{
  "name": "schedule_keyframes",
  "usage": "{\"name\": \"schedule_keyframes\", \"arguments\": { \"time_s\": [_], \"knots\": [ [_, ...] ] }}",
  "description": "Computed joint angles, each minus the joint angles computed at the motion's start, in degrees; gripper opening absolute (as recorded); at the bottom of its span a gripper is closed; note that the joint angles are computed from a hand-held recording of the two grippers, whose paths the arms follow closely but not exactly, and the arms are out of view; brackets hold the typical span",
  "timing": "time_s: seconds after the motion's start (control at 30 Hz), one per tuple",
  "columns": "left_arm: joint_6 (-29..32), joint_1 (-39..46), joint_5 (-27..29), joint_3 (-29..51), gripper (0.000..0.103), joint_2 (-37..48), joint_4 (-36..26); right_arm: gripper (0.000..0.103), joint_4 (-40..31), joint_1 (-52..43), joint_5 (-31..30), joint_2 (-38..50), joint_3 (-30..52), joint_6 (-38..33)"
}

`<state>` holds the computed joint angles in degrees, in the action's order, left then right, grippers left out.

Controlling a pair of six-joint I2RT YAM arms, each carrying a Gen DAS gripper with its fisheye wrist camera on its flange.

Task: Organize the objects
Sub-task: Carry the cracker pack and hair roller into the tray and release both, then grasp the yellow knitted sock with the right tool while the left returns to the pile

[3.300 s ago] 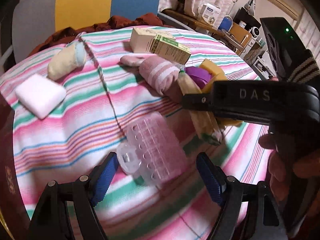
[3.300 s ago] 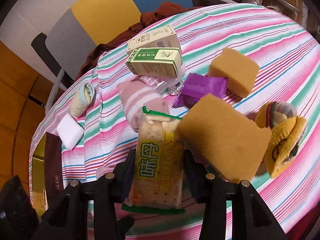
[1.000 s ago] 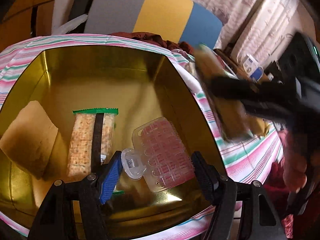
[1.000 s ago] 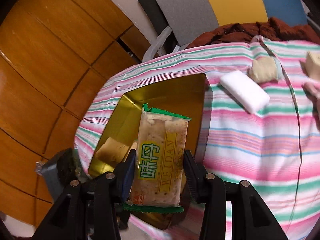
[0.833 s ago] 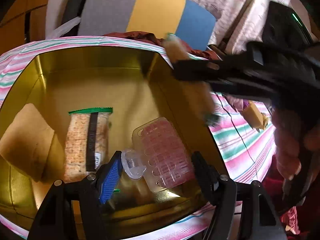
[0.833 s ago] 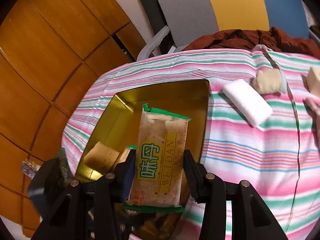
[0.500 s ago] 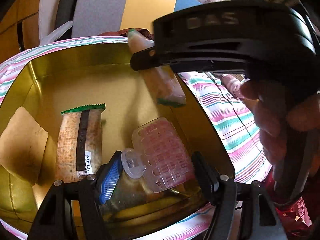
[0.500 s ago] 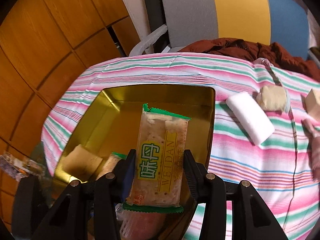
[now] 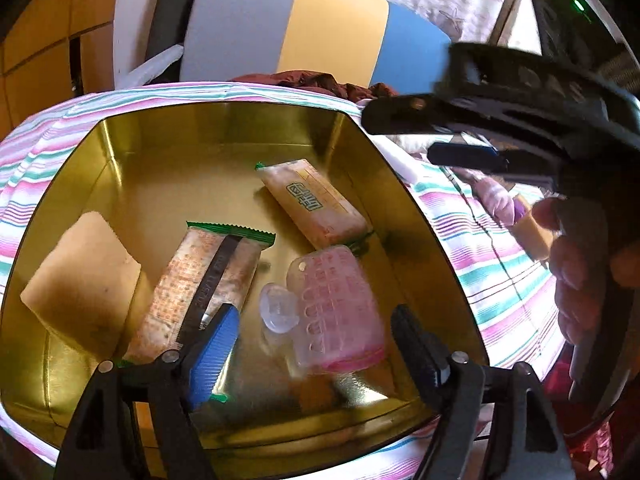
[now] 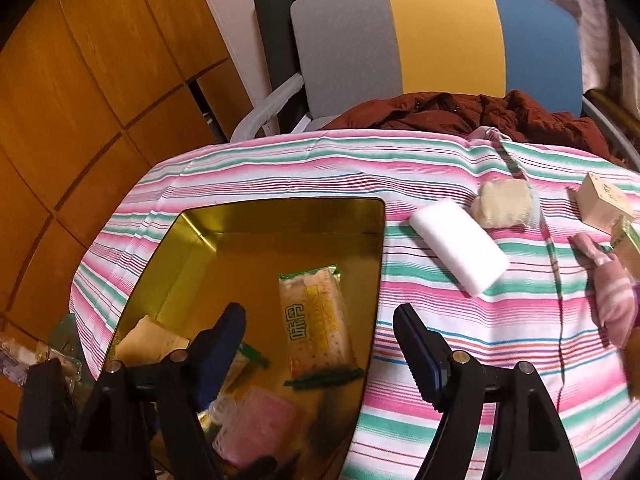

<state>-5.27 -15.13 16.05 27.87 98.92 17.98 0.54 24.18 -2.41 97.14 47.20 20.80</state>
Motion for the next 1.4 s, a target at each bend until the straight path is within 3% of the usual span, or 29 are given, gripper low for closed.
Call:
{"name": "schedule_keyframes", "arguments": {
  "time_s": [0.4, 0.7, 1.13, 1.4],
  "knots": [
    [-3.28, 2.8, 1.87, -3.26, 0.082, -5.85, 2.19, 0.079, 0.78, -4.1, -2.28, -8.63, -7.37, 1.85],
    [-6.43, -1.23, 0.52, -3.99, 0.082, -6.09, 4.05, 0.081, -1.66, -10.59, -3.3, -13.5, -12.54, -1.57],
    [-7.07, -13.23, -3.61, -0.92, 0.082, -6.79, 0.85, 0.081, -6.9, -33.64, -8.74, -20.62, -18.48, -13.31],
    [-7.3, -19.78, -5.9, 3.53, 0.082, -4.68, -2.44, 0.083, -9.84, -50.43, -12.91, -21.31, -17.17, -21.76]
  ]
}}
